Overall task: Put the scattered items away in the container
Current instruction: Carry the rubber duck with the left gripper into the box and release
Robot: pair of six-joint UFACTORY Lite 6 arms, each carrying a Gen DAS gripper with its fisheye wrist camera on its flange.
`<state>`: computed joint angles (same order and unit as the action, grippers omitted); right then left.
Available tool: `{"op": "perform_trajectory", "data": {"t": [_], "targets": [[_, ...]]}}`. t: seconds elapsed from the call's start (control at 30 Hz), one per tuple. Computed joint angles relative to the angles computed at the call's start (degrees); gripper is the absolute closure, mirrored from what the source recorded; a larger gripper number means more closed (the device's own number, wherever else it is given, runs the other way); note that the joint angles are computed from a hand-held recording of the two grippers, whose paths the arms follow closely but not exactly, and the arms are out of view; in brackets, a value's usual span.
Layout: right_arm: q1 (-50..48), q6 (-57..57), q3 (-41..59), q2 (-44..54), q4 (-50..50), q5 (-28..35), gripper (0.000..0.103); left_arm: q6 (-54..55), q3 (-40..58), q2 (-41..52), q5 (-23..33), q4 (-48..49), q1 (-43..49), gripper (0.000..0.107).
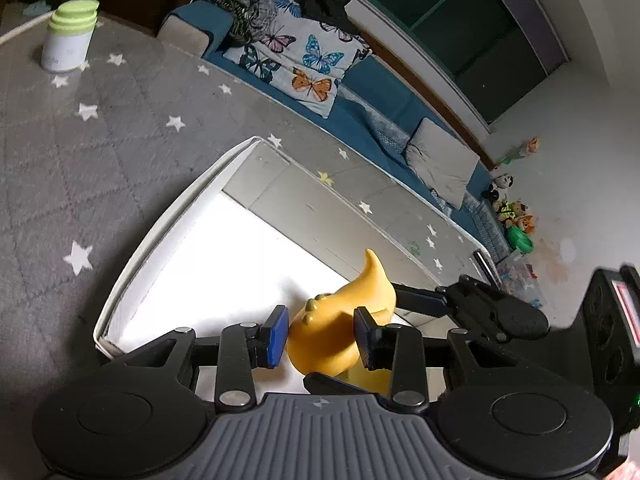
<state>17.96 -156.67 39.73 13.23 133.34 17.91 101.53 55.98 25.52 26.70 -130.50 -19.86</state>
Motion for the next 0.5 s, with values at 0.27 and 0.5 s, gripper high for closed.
{"op": "perform_trajectory", "data": {"t": [0.27,0.5], "targets": [[-3.8,22.3,8.4,7.2,-25.5,0.8,0.012,-1.8,2.5,1.6,-2.9,1.9,-1.4,0.069],[-4.6,34.1,11.5,9.8,-37.8,0.3,0.012,-5.9,5.6,3.0,-7.4,6.9,-3.2,0.069]]}}
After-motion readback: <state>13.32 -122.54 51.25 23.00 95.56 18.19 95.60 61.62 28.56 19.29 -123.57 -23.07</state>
